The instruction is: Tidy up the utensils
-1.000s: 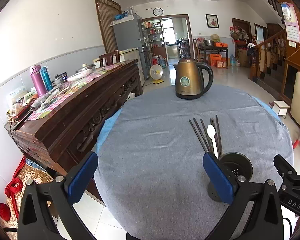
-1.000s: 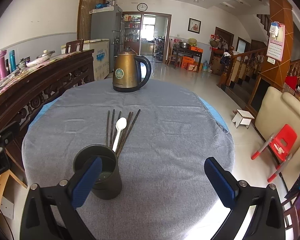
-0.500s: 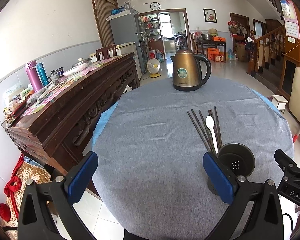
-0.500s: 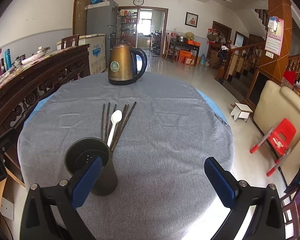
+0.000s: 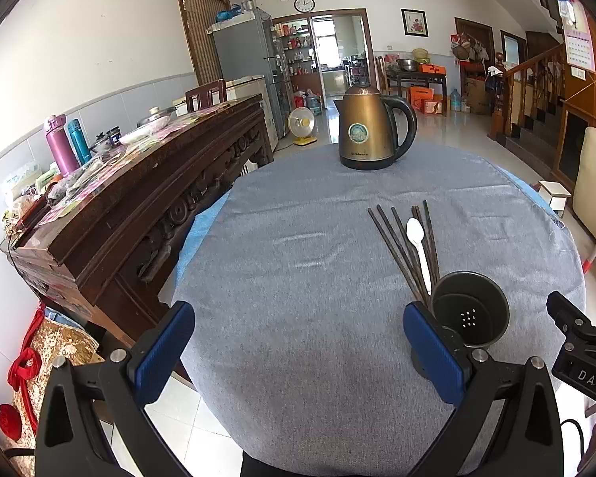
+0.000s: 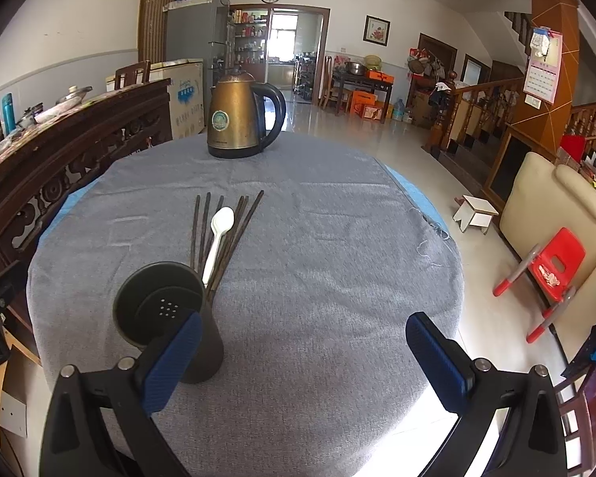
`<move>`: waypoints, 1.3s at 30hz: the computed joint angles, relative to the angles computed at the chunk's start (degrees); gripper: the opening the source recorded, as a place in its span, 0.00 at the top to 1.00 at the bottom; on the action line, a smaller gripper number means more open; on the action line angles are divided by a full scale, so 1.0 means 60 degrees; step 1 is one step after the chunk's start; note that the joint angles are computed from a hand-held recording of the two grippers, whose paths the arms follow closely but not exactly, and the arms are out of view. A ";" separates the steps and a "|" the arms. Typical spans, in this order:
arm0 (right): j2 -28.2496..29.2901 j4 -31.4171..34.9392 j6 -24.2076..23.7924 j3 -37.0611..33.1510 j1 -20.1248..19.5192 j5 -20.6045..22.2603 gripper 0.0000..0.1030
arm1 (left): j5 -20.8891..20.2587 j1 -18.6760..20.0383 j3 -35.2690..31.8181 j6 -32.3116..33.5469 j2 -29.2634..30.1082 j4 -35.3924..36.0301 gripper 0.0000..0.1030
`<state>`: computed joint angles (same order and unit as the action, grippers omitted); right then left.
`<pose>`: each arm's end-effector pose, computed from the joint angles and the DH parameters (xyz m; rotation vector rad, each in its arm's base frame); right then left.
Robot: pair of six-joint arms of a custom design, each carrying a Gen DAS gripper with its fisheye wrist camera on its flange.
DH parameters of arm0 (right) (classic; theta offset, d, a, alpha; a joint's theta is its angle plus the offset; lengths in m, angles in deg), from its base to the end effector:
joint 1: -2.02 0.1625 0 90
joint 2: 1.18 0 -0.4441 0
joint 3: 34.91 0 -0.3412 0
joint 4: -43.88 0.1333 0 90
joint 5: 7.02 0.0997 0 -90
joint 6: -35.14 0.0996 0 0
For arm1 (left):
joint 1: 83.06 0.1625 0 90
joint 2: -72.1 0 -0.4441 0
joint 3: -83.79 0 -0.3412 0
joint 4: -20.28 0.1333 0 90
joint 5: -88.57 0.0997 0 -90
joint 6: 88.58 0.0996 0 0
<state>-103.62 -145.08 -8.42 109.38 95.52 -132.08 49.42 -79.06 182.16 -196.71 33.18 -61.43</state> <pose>0.0931 -0.2759 0.4080 0.5109 -2.0835 0.8522 -0.4826 -0.2448 0.0316 0.2242 1.9283 -1.0252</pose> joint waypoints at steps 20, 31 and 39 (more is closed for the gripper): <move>-0.0033 0.0382 0.0055 -0.0404 -0.1056 0.1141 0.00 | 0.0007 0.0553 0.0607 0.1011 -0.0366 -0.1565 0.00; 0.1718 0.4134 0.1390 -0.3483 -0.1653 0.2459 0.00 | 0.0000 0.2671 0.1144 0.3229 -0.0838 -0.4524 0.00; 0.4200 0.6318 0.2784 -0.6046 -0.1772 0.2646 0.28 | -0.0471 0.4284 0.0620 0.6062 -0.0208 -0.7202 0.28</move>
